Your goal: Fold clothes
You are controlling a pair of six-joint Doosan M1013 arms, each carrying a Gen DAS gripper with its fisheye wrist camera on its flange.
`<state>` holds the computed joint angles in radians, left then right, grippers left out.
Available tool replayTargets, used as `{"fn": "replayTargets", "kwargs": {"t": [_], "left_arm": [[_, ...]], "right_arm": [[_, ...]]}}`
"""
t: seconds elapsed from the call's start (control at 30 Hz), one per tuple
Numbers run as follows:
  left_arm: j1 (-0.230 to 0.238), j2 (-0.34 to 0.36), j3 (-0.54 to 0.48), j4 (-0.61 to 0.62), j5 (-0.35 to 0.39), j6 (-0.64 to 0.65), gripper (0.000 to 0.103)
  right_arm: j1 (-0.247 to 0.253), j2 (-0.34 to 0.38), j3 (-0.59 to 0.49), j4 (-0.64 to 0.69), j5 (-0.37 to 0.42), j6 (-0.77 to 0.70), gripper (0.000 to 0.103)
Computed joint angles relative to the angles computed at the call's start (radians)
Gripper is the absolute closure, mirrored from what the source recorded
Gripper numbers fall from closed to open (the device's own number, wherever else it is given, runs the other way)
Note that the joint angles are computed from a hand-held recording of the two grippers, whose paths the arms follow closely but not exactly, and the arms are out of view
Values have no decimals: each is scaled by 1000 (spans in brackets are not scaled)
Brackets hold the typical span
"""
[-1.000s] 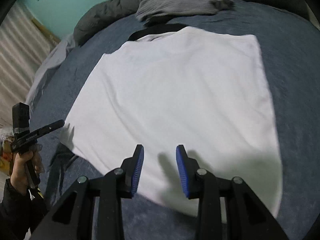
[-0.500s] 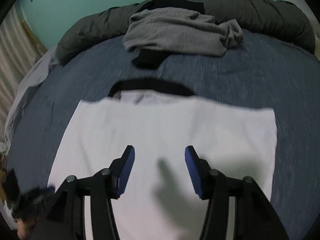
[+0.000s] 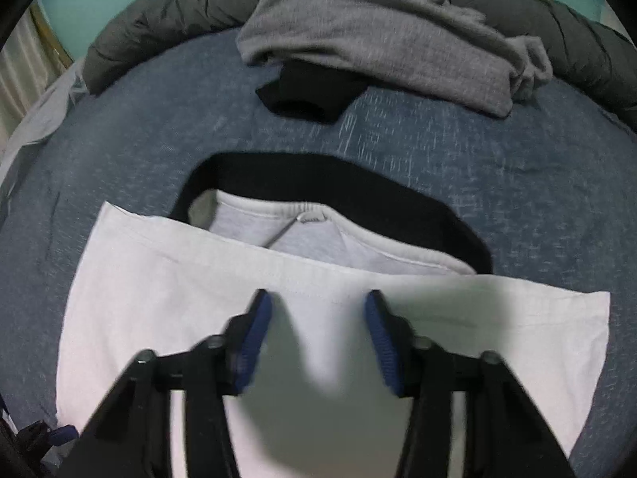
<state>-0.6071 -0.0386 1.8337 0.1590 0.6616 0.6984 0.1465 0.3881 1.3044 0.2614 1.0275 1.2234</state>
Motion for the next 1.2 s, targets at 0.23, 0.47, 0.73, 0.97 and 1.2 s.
{"fn": "replayTargets", "kwargs": {"t": [0.23,0.47,0.73,0.97,1.2], "left_arm": [[7,-4,6,-18,-14,3,52],[5,-6,10,-15,-17,-4,52],[9,-5,11,-27,-16,9,52],[11,-8,14,-38,-22,10,52],[5,-6,12,-26,-16,2,52]], "right_arm": [[3,-30,39,20,-80,-29,100],[-2,-37,32,35,-119,-9,101],[-17,-8,0,41,-74,56,99],[-82,-53,40,166,-107,-15,95],[-99,-71,92,118,-86,-28,95]]}}
